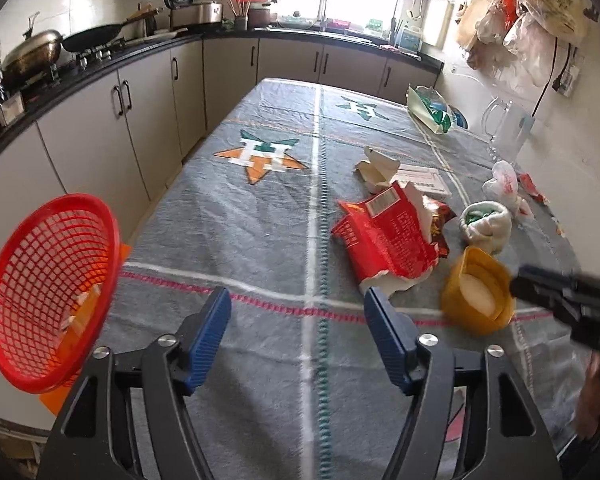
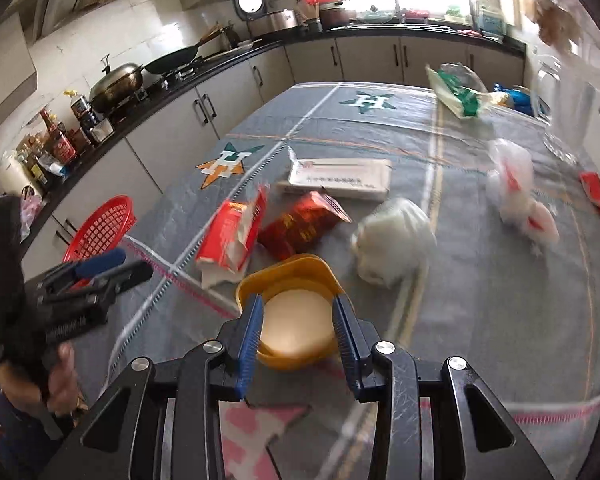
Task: Collect trash
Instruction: 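Move both open grippers back over the table, then grasp the torn red snack box with the left gripper while the right grasps the yellow round container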
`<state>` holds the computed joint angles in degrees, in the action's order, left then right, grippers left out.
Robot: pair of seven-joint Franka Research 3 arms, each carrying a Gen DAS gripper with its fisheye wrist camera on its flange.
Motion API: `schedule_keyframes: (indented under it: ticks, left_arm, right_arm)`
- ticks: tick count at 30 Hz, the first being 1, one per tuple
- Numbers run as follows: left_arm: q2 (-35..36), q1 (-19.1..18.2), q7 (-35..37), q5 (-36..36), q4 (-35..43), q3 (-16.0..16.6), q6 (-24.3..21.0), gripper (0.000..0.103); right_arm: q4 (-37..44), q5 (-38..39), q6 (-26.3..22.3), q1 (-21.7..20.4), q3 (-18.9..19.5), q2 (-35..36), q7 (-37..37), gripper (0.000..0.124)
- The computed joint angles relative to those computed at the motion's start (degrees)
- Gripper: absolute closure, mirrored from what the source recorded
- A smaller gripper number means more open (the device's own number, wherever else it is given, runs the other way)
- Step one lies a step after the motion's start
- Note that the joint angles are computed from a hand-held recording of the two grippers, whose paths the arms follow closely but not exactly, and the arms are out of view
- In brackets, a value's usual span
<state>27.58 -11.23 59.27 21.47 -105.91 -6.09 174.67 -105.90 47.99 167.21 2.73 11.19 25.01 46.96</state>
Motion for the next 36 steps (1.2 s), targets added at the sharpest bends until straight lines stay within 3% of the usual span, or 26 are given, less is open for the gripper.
schedule_keyframes:
  ticks: [3, 5, 12, 15, 16, 18, 24, 28, 32, 36]
  left_arm:
    - [3.0, 4.1, 4.7, -3.8, 4.7, -6.1, -4.0, 0.034]
    - [5.5, 5.2, 7.3, -6.5, 8.4, -8.5, -6.9, 0.034]
    - [13.2, 4.8, 11.4, -14.0, 20.2, -10.6, -14.8, 0.039]
    - [14.6, 2.5, 11.5, -13.5, 22.9, -8.8, -15.6, 0.05]
    - [15.0, 2.3, 11.9, -13.7, 23.4, -8.8, -15.6, 0.062]
    - [15.1, 0.4, 11.3, -12.4, 23.8, -6.9, -15.4, 0.073]
    - [10.7, -2.9, 8.3, -7.3, 15.7, -2.6, -6.9, 0.081]
    - [6.3, -7.5, 1.6, -1.1, 9.1, 4.2, -0.9, 0.088]
    - [3.4, -15.4, -7.7, 6.8, 4.5, 14.8, 3.7, 0.088]
    - [2.1, -19.3, -13.3, 11.9, 2.1, 20.3, 6.5, 0.088]
  right_arm:
    - [-2.5, 5.3, 3.6, -2.4, 2.6, -1.2, -3.7, 0.084]
    - [-3.0, 9.5, 3.7, -4.3, 4.3, -1.7, -6.7, 0.084]
    - [-3.6, 19.2, 2.1, -4.4, 3.1, -2.9, -13.3, 0.084]
    - [-3.7, 21.5, 1.2, -3.5, 1.6, -3.2, -14.5, 0.084]
    - [-3.6, 22.0, 0.8, -3.2, 1.2, -3.2, -14.7, 0.084]
    - [-3.5, 23.0, 0.3, -2.8, 0.4, -3.2, -15.0, 0.084]
    - [-2.6, 21.6, -0.6, -1.2, -1.6, -2.3, -12.4, 0.084]
    - [-1.5, 17.6, -0.5, -0.2, -2.3, -1.2, -8.2, 0.084]
    - [-0.1, 12.3, 0.2, 0.8, -2.8, 0.5, -3.2, 0.084]
    - [1.6, 3.7, 0.4, 2.7, -4.5, 2.6, 5.0, 0.084]
